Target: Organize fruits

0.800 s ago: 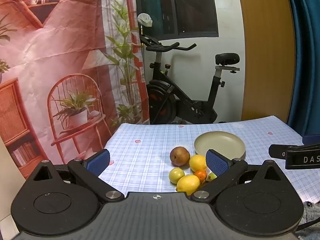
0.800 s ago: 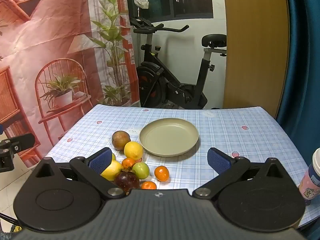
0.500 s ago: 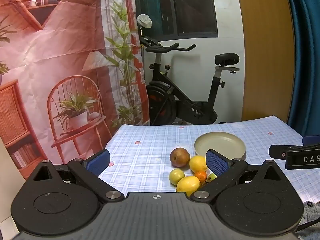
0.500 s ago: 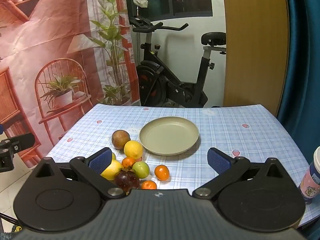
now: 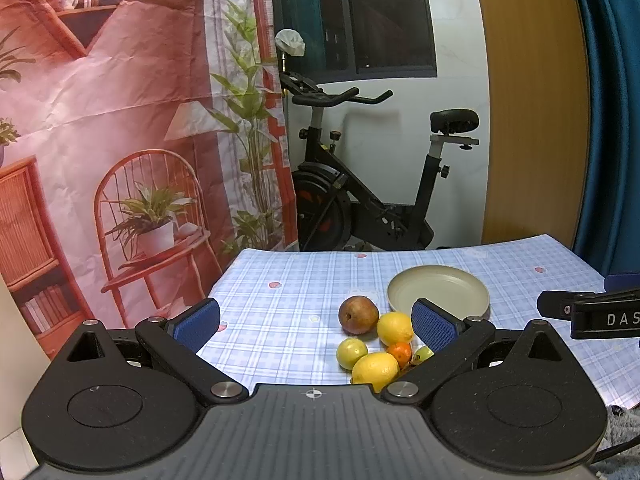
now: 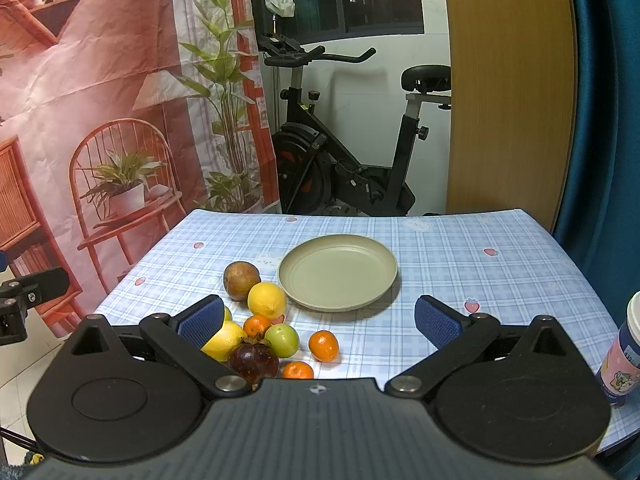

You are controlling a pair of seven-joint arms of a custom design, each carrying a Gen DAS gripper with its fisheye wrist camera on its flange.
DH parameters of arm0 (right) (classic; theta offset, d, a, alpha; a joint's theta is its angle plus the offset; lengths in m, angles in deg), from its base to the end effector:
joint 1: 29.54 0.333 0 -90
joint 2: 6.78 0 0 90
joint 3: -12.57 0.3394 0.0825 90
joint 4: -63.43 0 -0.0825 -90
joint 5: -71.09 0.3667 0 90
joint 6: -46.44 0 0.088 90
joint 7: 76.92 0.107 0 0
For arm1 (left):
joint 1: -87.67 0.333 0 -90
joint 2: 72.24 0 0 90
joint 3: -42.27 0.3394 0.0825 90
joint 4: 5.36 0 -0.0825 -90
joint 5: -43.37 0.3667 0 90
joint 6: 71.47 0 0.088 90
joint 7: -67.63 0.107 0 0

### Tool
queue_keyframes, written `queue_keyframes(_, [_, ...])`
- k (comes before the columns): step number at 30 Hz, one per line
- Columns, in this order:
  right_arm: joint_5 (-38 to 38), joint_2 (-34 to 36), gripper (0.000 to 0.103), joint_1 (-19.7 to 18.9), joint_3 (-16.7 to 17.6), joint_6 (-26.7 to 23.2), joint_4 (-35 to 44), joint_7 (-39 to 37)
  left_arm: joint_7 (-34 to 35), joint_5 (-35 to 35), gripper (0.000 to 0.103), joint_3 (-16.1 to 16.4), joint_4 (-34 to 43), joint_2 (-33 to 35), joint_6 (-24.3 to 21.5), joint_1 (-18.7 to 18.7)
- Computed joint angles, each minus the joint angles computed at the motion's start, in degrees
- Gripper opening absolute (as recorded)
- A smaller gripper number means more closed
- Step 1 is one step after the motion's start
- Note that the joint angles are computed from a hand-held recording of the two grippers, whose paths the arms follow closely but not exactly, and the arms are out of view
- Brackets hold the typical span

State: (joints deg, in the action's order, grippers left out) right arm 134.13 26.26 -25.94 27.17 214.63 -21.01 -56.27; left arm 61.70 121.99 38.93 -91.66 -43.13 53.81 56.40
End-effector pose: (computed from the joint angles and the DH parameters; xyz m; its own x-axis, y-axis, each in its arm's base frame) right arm 0.7301 0.1316 0.4477 0.4735 -0.8712 -0.1298 -0.4895 -0.1377 -0.8611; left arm 0.6186 -0.3732 0.4422 0.3756 -0.9164 -0.1385 -0.4359 -0.0428 -0.8990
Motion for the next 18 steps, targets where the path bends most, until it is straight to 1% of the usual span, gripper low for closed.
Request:
queue_keyframes(3, [0.61, -0.26, 0.103, -0.10, 0.49, 0.59, -0.41, -0.73, 0.01, 0.05, 0.103, 0.01, -0.07, -0.04, 0.16, 0.03])
queue_keyframes(18, [1.08, -0.40, 0.103, 0.09, 0.29, 0.36, -0.50, -0.75, -1.18, 0.24, 0.103, 0.03, -0.77, -0.30, 1.51, 0.55])
